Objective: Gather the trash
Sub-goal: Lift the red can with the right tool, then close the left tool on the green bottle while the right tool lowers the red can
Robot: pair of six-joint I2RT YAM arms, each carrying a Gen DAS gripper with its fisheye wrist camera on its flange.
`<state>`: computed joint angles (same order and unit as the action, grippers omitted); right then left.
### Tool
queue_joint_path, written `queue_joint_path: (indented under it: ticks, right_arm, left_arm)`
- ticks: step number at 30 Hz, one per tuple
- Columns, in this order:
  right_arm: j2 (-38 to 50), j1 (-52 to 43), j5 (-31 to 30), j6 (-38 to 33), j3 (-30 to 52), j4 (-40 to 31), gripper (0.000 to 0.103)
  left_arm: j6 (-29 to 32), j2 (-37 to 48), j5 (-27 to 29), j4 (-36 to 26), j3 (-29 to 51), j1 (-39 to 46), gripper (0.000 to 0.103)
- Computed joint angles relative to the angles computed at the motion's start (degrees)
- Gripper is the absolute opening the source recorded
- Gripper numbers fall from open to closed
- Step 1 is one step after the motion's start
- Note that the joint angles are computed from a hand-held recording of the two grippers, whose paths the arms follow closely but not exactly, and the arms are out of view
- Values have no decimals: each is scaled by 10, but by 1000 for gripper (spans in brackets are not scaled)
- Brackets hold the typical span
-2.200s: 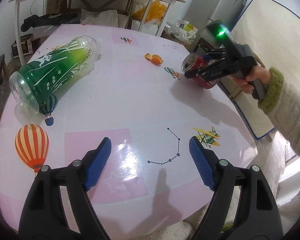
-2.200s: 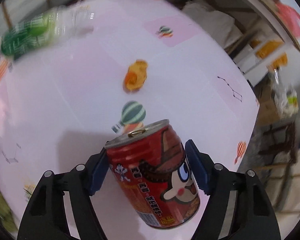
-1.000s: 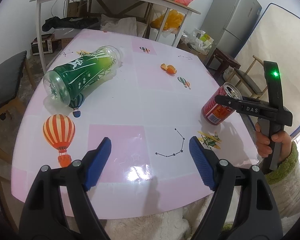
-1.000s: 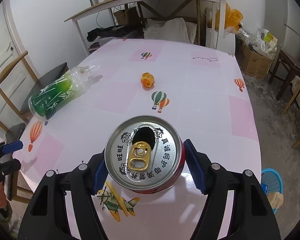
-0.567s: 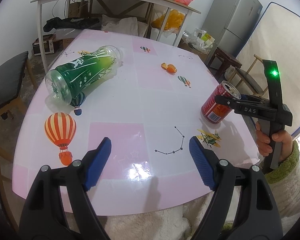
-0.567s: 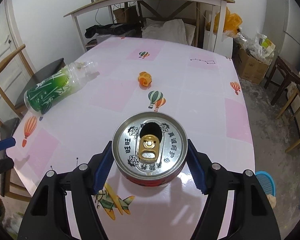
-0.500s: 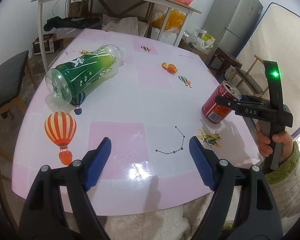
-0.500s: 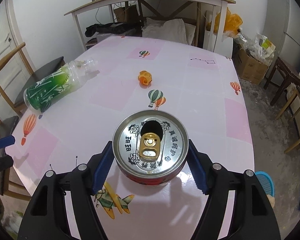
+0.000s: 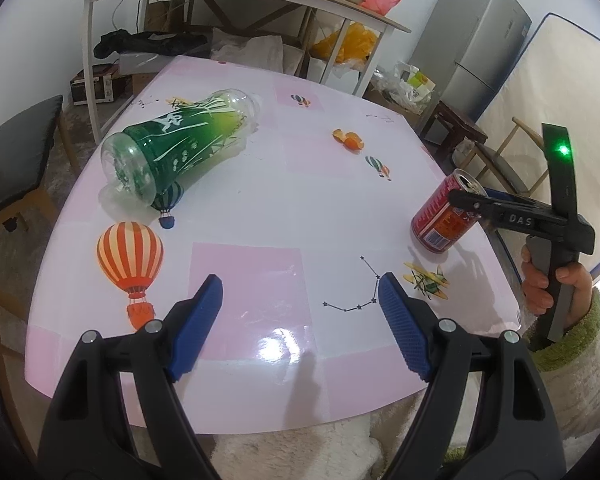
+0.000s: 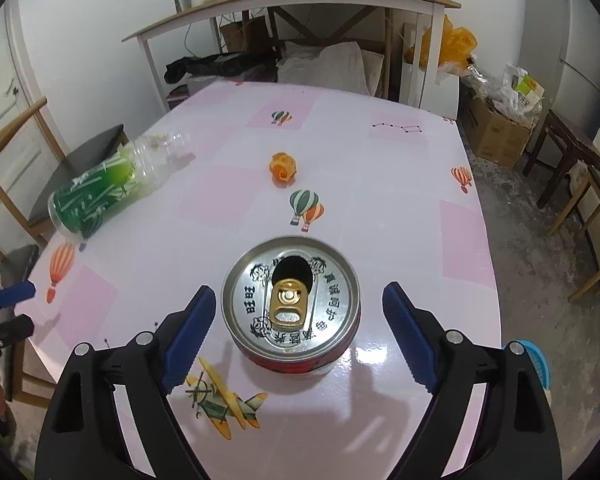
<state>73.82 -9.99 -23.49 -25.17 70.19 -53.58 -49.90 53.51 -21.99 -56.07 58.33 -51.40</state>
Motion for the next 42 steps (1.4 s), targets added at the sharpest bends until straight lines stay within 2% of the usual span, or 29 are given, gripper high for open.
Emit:
queue_joint_path:
  ticks: [16, 22, 28, 32, 38, 42]
  right_arm:
    - [10, -51, -54, 13, 95, -77, 85]
    - [12, -51, -65, 29, 108, -90, 85]
    - [15, -40, -53, 40, 112, -91, 85]
    - [27, -38, -52, 44, 131, -108, 85]
    - [65, -30, -41, 55, 190, -143, 85]
    - [139, -12, -27, 69, 284, -217, 85]
  left_arm:
    - [2, -15, -15, 0, -17, 3, 80]
    - [0, -10, -30, -8, -17, 1, 80]
    - [8, 6, -23, -11, -17, 23, 81]
    - [5, 17, -43, -21, -16, 19, 81]
    - [2, 33, -41, -33, -13, 26, 81]
    - [2, 34, -59, -37, -13, 24, 81]
